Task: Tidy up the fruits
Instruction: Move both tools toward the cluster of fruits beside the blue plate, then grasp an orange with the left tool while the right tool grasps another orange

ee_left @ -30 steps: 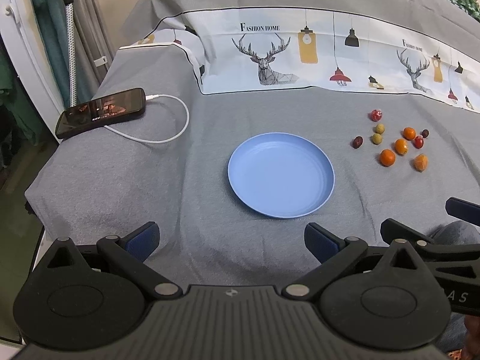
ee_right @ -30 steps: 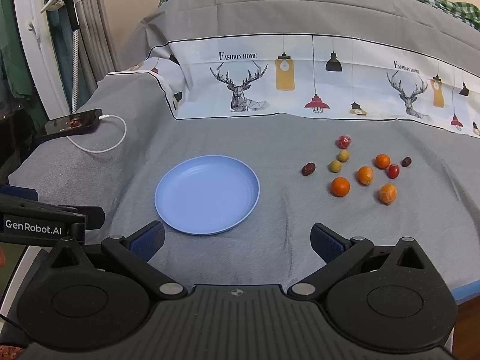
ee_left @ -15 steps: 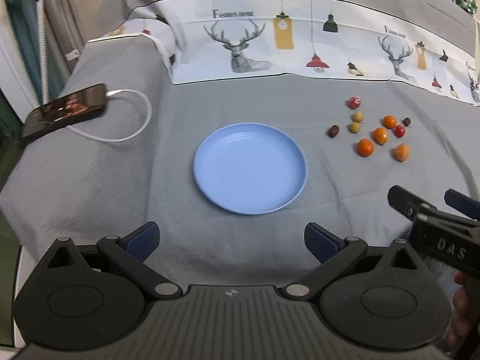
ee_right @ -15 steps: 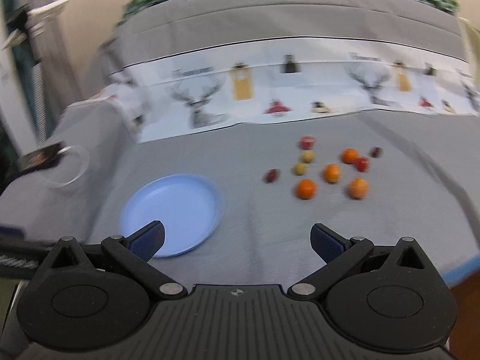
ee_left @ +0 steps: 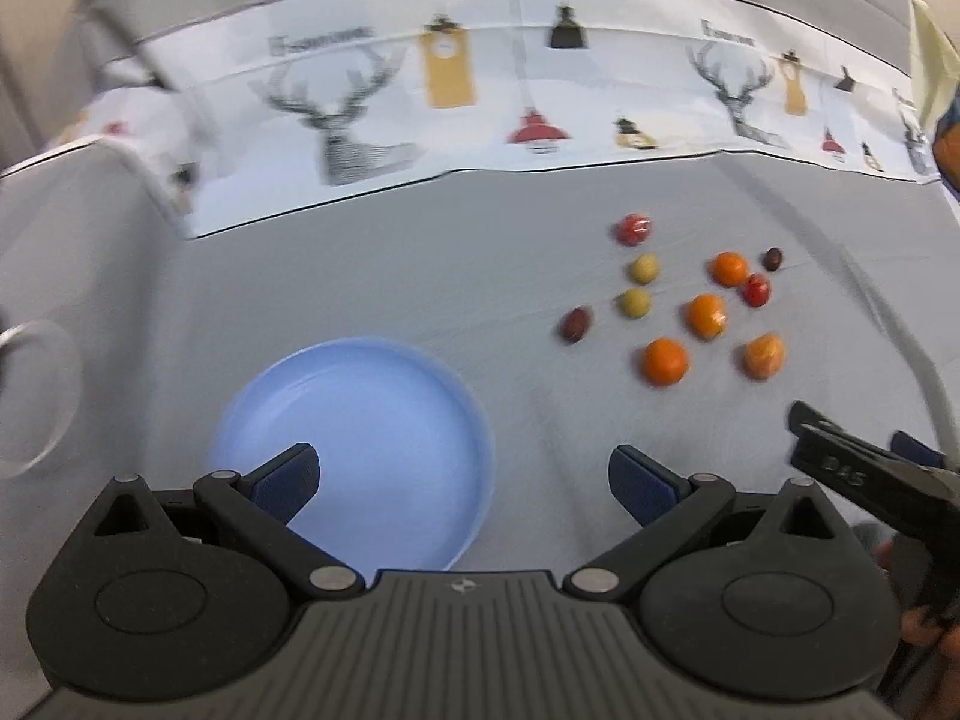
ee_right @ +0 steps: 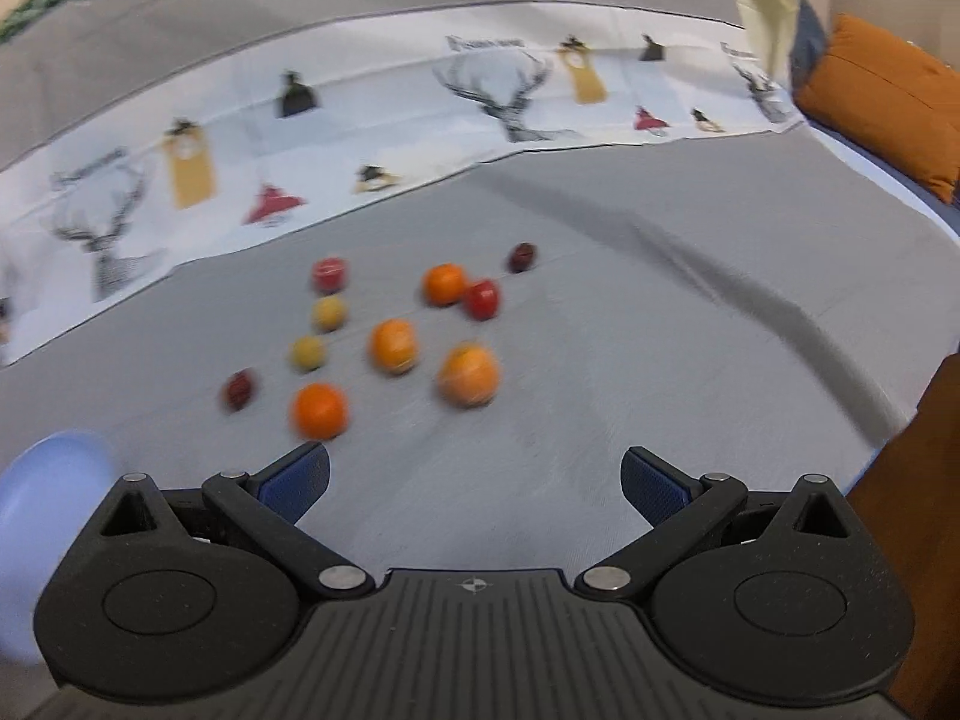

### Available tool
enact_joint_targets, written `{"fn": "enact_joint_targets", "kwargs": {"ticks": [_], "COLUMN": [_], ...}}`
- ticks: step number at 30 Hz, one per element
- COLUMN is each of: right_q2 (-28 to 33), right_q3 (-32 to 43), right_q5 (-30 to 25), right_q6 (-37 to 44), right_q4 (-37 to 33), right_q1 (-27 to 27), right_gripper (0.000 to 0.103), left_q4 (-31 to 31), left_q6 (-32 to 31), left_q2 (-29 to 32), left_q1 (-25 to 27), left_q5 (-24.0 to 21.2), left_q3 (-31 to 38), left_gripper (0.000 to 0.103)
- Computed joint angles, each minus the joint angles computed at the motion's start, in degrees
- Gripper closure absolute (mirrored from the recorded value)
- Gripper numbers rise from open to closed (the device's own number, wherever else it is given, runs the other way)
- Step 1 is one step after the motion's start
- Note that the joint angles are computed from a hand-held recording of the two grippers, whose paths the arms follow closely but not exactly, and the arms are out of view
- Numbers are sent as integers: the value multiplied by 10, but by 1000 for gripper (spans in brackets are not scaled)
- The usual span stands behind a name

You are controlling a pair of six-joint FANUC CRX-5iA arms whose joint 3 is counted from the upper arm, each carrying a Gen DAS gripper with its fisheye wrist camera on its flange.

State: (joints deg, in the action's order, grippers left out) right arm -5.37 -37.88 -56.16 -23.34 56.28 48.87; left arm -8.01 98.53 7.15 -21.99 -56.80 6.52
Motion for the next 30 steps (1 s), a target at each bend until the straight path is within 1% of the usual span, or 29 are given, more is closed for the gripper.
{"fn": "enact_joint_targets", "kwargs": {"ticks": [2,5,7,8,9,10,12,14,15,17,18,19,20,21,22,23,25,26,27,28,30], "right_q2": [16,46,63,72,85,106,135,138,140,141,137,132,129,123,120,117,116,109,98,90,69], "right_q3": [-5,3,24,26,32,50,68,49,49,42,35,30,25,18,11,7,9,2,-10,-18,-30], "right_q5": [39,115,161,181,178,156,140,142,140,139,146,147,149,150,152,159,156,166,178,178,162], "right_q6": [13,92,149,153,151,158,165,102,101,82,67,65,53,44,38,37,46,32,-6,-36,-66], "right_q4": [16,11,-45,-46,-45,-57,-72,-18,-13,2,11,13,27,48,70,83,82,89,110,125,133], "right_q1": [-47,-115,-150,-166,-172,-174,-178,-178,-177,-176,-178,-178,-178,-180,-182,-179,-175,-181,-192,-198,-196], "right_gripper": [1,1,1,1,1,1,1,1,1,1,1,3,15,38,53,64,64,64,64,64,64], "left_q4": [30,60,69,69,69,70,68,70,70,70,76,91,112,114,124,129,142,151,156,162,170], "left_q6": [-23,-51,-57,-55,-56,-55,-45,-40,-37,-16,-11,-17,-33,-43,-67,-79,-75,-76,-76,-80,-85], "left_q2": [41,100,151,178,201,226,267,301,312,319,320,320,318,313,310,311,308,301,289,272,235], "left_q1": [-3,-12,-20,-25,-29,-33,-40,-44,-45,-44,-43,-39,-35,-36,-37,-37,-34,-31,-28,-26,-20], "left_q5": [26,43,32,18,7,-7,-28,-47,-58,-43,-38,-32,-26,-16,-11,-21,-30,-28,-24,-12,11], "left_q3": [18,49,88,116,139,165,210,245,259,257,255,249,241,233,227,232,228,219,205,186,148], "left_gripper": [0,0,0,0,0,0,0,0,1,1,3,16,31,42,64,64,64,64,64,64,64]}}
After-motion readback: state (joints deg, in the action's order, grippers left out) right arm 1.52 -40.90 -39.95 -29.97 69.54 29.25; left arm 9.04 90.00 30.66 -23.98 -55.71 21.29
